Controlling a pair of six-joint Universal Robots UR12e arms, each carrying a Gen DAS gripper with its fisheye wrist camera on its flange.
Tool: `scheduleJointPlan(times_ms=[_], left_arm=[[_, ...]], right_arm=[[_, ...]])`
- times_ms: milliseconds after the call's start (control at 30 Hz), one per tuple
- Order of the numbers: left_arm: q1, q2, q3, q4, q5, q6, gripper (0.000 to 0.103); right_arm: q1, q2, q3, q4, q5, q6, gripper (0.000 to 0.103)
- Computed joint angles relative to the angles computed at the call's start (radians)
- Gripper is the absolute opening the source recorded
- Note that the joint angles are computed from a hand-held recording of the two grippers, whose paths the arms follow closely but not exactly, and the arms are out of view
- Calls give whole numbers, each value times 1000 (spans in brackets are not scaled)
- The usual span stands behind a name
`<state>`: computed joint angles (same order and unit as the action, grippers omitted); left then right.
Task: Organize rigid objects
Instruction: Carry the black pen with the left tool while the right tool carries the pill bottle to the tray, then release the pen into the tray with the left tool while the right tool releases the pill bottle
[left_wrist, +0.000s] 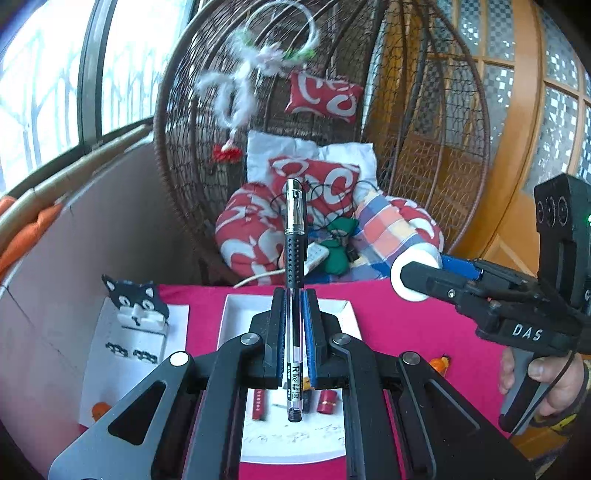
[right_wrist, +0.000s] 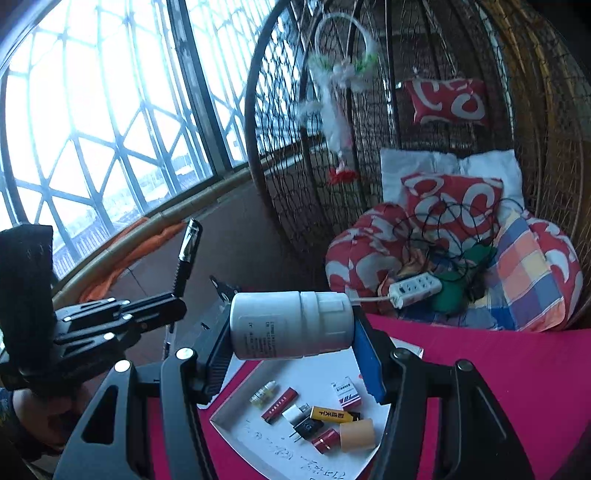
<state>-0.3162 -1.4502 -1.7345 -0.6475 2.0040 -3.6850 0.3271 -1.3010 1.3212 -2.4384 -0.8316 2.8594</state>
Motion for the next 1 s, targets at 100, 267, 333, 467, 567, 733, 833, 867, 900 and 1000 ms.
scheduleJointPlan(times_ms=[100, 267, 333, 467, 567, 733, 833, 867, 900, 1000], left_arm=[[23, 3, -15, -18, -24, 12, 8], [60, -10, -28, -66, -94, 40, 8], [78, -18, -34, -89, -144, 32, 8], [103, -39, -39, -141, -234, 6, 8], [117, -67, -32, -200, -293, -9, 8], [122, -104, -18, -324, -319, -25, 8], [124, -108, -29, -345, -359, -59, 8], [124, -108, -30, -349, -367, -61, 8], [120, -109, -32, -353, -374, -60, 8], [114, -110, -30, -360, -383, -54, 8]], right_arm=[[19, 13, -10, 35, -43, -8, 60], [46, 38, -30, 112, -114, -9, 60], [53, 48, -35, 150, -145, -5, 60], [68, 59, -36, 204, -216, -34, 60], [82, 66, -31, 241, -273, -71, 60], [107, 93, -47, 321, -357, -119, 60], [116, 109, -65, 354, -380, -121, 60], [120, 113, -69, 362, -394, -129, 60], [122, 117, -72, 366, -400, -133, 60], [125, 114, -60, 343, -425, -145, 60]])
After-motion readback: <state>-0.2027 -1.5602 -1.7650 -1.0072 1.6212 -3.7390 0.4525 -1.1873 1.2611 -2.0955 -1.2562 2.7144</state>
